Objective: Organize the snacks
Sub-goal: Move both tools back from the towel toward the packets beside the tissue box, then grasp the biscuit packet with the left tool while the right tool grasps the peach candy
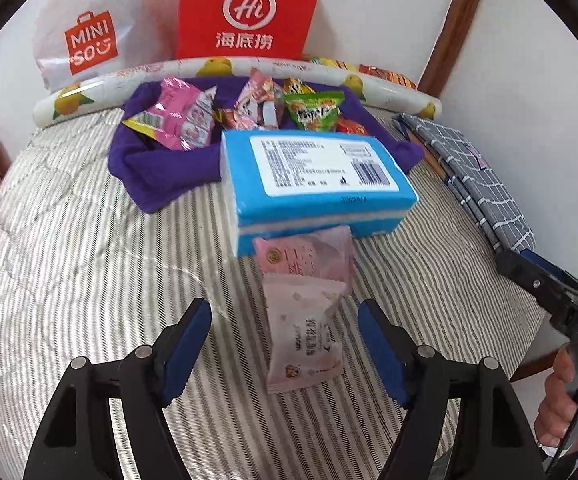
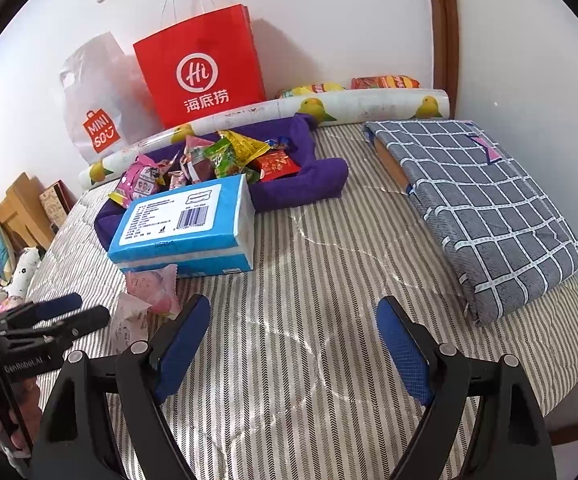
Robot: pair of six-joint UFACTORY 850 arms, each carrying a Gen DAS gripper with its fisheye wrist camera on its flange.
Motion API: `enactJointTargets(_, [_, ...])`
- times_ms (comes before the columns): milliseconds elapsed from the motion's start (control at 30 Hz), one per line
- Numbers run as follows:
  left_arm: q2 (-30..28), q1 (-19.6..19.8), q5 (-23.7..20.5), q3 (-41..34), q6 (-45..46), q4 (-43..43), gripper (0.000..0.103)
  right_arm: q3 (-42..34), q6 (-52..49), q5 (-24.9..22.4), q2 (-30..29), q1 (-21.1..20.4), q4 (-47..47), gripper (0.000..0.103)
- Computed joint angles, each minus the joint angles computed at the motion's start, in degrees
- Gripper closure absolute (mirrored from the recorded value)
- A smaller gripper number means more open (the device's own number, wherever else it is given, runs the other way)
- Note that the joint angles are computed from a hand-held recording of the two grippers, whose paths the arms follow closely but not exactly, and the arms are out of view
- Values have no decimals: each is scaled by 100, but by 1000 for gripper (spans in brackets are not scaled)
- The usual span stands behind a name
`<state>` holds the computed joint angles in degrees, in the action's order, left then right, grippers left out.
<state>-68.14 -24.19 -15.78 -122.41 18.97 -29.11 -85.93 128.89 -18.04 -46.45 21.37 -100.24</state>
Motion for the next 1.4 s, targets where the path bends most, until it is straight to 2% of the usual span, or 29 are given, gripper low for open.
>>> enactJointTargets(233, [-265,-102,-153,-353,-877,914,29,7,-270,45,20,-14,259,18])
enactJointTargets(333, [-398,-104,-251,-535,-980,927,30,48,-233,18,49,-4,203,18])
enactJointTargets(467, [-431,-116,-161,-540,-1064,1008,31,81,-233,25,68,-1,185,18])
enactJointTargets(600, [-556,-124,-312,-734,-1152,1136,50,45,-458,18,49,13,380,18])
enactJointTargets(700, [-631,-99,-442,-841,-733,758,64,21,-599,-1,39,44,532,18])
enactJointTargets(833, [-538,-59,-405,-700,-326,336,69,-34,-820,-23,29,88,679,18])
enactJointTargets(1200, [-27,237,-58,55,715,-844,70,-506,-1660,24,-224,245,1306,18])
enactJointTargets(1400, [123,443,141,242,683,-899,70,-967,-2402,208,-564,320,1999,18])
